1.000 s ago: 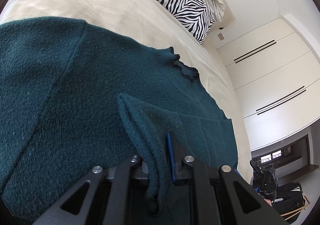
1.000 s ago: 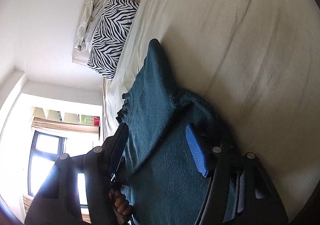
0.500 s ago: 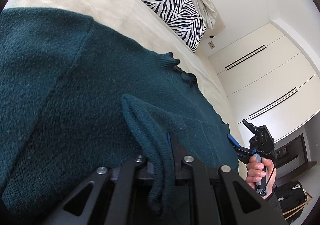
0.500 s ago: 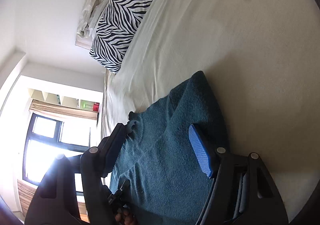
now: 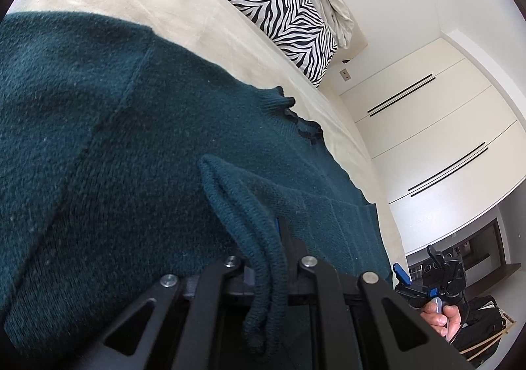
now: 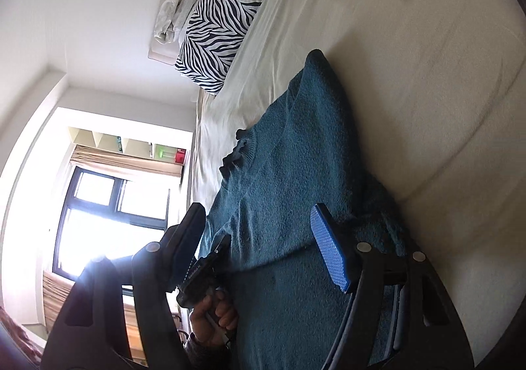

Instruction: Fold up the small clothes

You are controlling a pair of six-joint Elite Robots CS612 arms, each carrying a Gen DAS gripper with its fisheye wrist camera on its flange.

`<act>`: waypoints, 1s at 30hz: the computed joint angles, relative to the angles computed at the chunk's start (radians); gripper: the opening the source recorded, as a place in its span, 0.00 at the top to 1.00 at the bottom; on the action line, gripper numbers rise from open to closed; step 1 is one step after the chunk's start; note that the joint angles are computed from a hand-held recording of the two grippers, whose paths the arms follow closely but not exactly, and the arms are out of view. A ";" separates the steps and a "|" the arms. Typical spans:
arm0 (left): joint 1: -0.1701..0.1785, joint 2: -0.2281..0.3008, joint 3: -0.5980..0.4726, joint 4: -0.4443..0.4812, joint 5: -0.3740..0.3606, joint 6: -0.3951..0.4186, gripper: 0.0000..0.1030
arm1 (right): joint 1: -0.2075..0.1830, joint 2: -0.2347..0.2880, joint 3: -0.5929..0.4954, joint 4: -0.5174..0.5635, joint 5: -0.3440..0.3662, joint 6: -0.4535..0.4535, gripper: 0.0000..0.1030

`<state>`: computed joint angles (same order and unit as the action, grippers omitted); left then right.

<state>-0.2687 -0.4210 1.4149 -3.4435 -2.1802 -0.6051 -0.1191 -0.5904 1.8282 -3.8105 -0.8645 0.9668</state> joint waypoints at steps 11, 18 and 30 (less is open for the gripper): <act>0.051 -0.081 0.171 -0.318 0.036 -0.234 0.19 | 0.077 -0.102 0.108 0.049 -0.178 -0.166 0.27; 0.155 -0.112 0.375 -0.619 0.255 -0.584 0.19 | 0.133 -0.091 0.100 0.041 -0.140 -0.114 0.27; 0.227 -0.106 0.488 -0.705 0.522 -0.929 0.48 | 0.207 -0.073 0.068 0.087 -0.122 -0.095 0.27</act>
<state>-0.0416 -0.5274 1.9030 -4.1486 -1.6586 -1.5339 0.0877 -0.6632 1.8960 -3.7235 -0.9866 0.8715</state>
